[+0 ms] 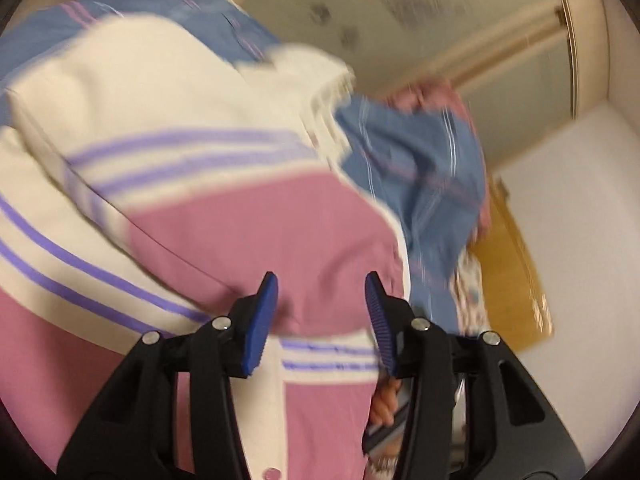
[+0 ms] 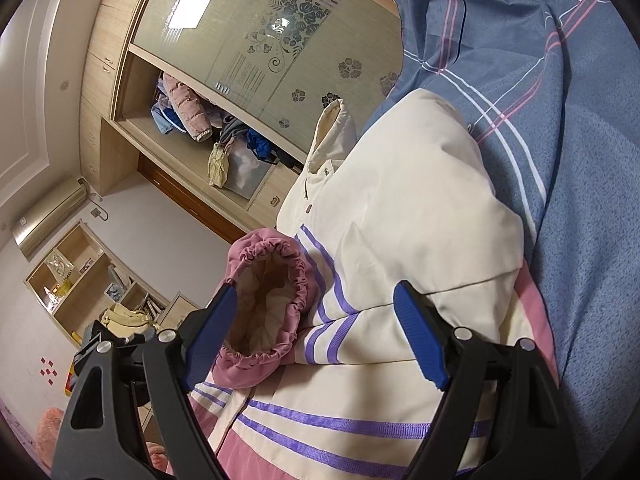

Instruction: Fold large clothes

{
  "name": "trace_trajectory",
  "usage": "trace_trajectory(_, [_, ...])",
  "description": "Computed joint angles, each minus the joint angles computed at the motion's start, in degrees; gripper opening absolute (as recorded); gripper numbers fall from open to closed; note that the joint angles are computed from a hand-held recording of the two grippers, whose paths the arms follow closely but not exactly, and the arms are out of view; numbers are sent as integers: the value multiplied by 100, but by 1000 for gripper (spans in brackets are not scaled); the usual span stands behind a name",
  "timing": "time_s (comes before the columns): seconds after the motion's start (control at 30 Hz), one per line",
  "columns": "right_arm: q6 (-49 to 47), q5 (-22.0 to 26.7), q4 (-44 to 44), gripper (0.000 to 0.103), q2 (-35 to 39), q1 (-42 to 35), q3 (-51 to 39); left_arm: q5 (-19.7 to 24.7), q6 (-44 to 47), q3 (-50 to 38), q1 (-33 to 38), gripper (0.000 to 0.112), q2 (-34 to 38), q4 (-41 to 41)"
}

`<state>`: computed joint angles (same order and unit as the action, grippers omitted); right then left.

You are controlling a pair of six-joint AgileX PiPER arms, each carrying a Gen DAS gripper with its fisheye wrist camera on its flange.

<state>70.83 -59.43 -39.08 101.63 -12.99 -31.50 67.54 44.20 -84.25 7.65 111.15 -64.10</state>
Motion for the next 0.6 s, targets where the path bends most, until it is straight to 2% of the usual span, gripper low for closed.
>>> trace_trajectory(0.1, [-6, 7, 4, 81, -5, 2, 5, -174, -224, -179, -582, 45, 216, 509])
trace_trajectory(0.17, [-21, 23, 9, 81, -12, 5, 10, -348, -328, -344, -779, 45, 461, 566])
trace_trajectory(0.37, [-41, 62, 38, 81, -37, 36, 22, -1009, -1150, -1830, -1247, 45, 1451, 612])
trace_trajectory(0.47, [-39, 87, 43, 81, -46, 56, 22, -1084, -2019, -2986, -1597, 45, 1970, 1462])
trace_trajectory(0.53, [-25, 49, 8, 81, -38, 30, 31, -1021, -2050, -2973, -1569, 45, 1898, 1494])
trace_trajectory(0.6, [-39, 27, 36, 82, -55, 45, 59, -1194, -1461, -2289, -1476, 49, 1369, 1228])
